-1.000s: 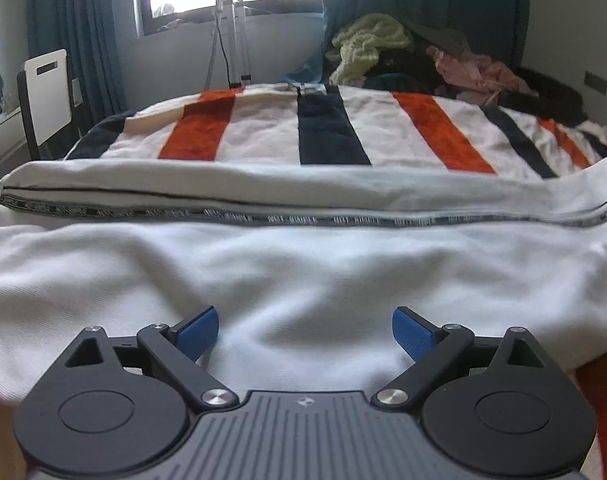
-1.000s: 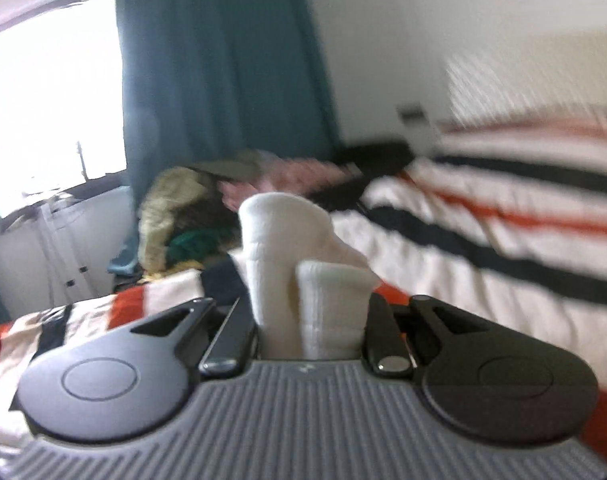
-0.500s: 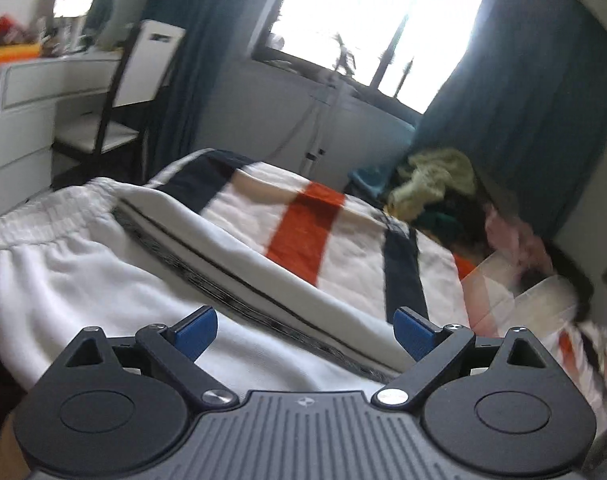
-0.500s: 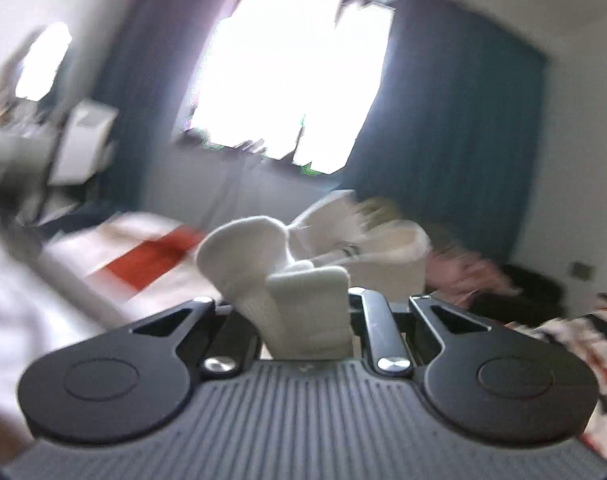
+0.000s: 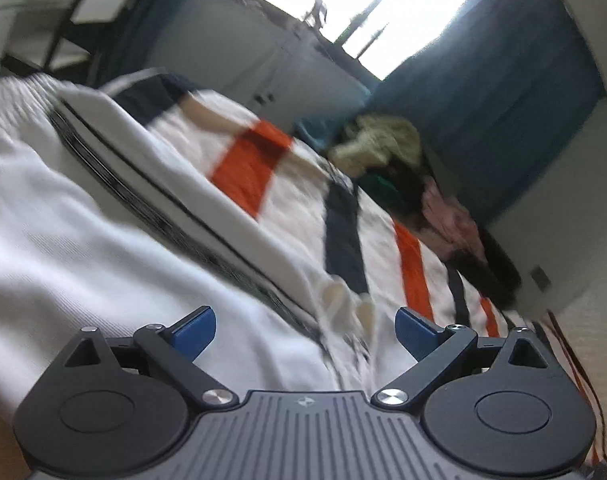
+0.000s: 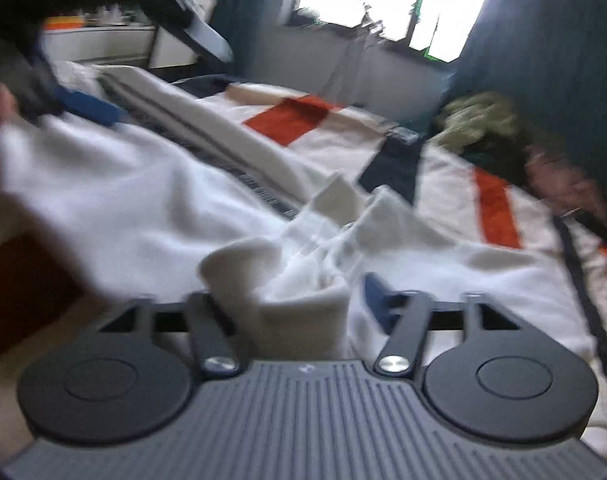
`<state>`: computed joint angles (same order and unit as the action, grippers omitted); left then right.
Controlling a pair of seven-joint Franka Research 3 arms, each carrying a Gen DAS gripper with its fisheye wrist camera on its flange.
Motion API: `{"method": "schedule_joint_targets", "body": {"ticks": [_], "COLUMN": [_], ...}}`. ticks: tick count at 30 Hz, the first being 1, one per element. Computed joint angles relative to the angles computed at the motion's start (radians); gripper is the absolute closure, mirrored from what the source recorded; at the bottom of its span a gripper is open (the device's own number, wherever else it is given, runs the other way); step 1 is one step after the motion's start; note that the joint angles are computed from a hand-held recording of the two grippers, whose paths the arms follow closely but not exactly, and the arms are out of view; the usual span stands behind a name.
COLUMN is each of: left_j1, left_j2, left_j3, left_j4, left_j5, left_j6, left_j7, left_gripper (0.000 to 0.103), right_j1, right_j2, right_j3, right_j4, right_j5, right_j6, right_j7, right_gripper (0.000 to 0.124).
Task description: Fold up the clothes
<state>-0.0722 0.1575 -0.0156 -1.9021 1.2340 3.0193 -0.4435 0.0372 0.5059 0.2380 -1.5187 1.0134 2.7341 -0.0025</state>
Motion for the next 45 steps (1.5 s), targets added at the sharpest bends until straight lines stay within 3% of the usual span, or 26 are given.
{"method": "schedule_joint_targets", "body": {"ticks": [3, 6, 8, 10, 11, 15, 17, 19, 21, 23, 26, 28, 32, 33, 35, 37, 38, 40, 41, 43, 45], "left_j1": [0.007, 0.047, 0.094, 0.147, 0.142, 0.042, 0.013, -0.003, -0.03, -0.063, -0.144, -0.168, -0.178, -0.186, -0.24, -0.338, -0.387, -0.433, -0.43, -0.372, -0.28], "left_j2": [0.056, 0.116, 0.155, 0.197, 0.21, 0.24, 0.257, 0.278, 0.295, 0.307, 0.32, 0.322, 0.321, 0.317, 0.298, 0.272, 0.261, 0.232, 0.215, 0.2, 0.209], "left_j3": [-0.021, -0.101, -0.182, -0.273, -0.28, -0.202, -0.171, -0.154, -0.124, -0.092, -0.013, 0.012, 0.038, 0.054, 0.14, 0.272, 0.34, 0.396, 0.385, 0.296, 0.178], "left_j4": [0.029, 0.053, 0.073, 0.1, 0.114, 0.172, 0.195, 0.216, 0.236, 0.261, 0.306, 0.318, 0.296, 0.285, 0.254, 0.23, 0.223, 0.202, 0.19, 0.172, 0.161], "left_j5": [-0.085, -0.272, -0.38, -0.471, -0.486, -0.489, -0.509, -0.542, -0.556, -0.564, -0.551, -0.551, -0.545, -0.536, -0.479, -0.374, -0.304, -0.214, -0.196, -0.26, -0.404], "left_j6": [0.075, 0.108, 0.11, 0.101, 0.082, -0.011, -0.026, -0.032, -0.028, -0.055, -0.13, -0.155, -0.083, -0.052, 0.031, 0.08, 0.1, 0.087, 0.053, -0.027, -0.074], "left_j7": [0.093, 0.327, 0.493, 0.65, 0.686, 0.718, 0.734, 0.764, 0.782, 0.807, 0.811, 0.811, 0.804, 0.785, 0.667, 0.501, 0.401, 0.293, 0.296, 0.406, 0.537], "left_gripper": [0.009, 0.014, 0.014, 0.014, 0.014, 0.013, 0.011, 0.011, 0.01, 0.012, 0.039, 0.061, 0.077, 0.081, 0.084, 0.084, 0.084, 0.084, 0.084, 0.082, 0.081], "right_j1": [-0.03, -0.06, -0.074, -0.064, -0.061, -0.078, -0.097, -0.093, -0.085, -0.087, -0.105, -0.1, -0.106, -0.107, -0.114, -0.129, -0.141, -0.165, -0.173, -0.167, -0.141], "right_j2": [-0.082, -0.143, -0.152, -0.143, -0.14, -0.071, -0.025, 0.023, 0.066, 0.098, 0.131, 0.154, 0.179, 0.181, 0.174, 0.16, 0.151, 0.139, 0.135, 0.134, 0.148], "right_j3": [-0.039, -0.078, -0.113, -0.147, -0.156, -0.158, -0.145, -0.158, -0.173, -0.172, -0.139, -0.142, -0.122, -0.118, -0.102, -0.072, -0.052, -0.015, -0.001, -0.006, -0.043], "right_j4": [-0.063, -0.098, -0.081, -0.062, -0.065, -0.001, 0.045, 0.094, 0.143, 0.175, 0.198, 0.212, 0.228, 0.229, 0.216, 0.192, 0.179, 0.166, 0.161, 0.162, 0.184], "right_j5": [-0.038, -0.003, 0.003, -0.03, -0.035, -0.034, -0.026, -0.083, -0.15, -0.193, -0.223, -0.265, -0.31, -0.316, -0.317, -0.303, -0.287, -0.246, -0.225, -0.212, -0.243], "right_j6": [-0.159, -0.227, -0.271, -0.234, -0.183, -0.086, -0.07, -0.067, -0.08, -0.078, -0.064, -0.069, -0.05, -0.045, -0.023, 0.01, 0.022, 0.026, 0.027, 0.011, -0.03], "right_j7": [0.072, 0.095, 0.153, 0.226, 0.244, 0.361, 0.423, 0.538, 0.651, 0.717, 0.752, 0.805, 0.846, 0.853, 0.845, 0.795, 0.758, 0.69, 0.656, 0.626, 0.659], "right_gripper": [0.046, 0.046, 0.046, 0.047, 0.047, 0.047, 0.062, 0.094, 0.104, 0.104, 0.104, 0.103, 0.104, 0.103, 0.102, 0.102, 0.102, 0.101, 0.102, 0.105, 0.105]}}
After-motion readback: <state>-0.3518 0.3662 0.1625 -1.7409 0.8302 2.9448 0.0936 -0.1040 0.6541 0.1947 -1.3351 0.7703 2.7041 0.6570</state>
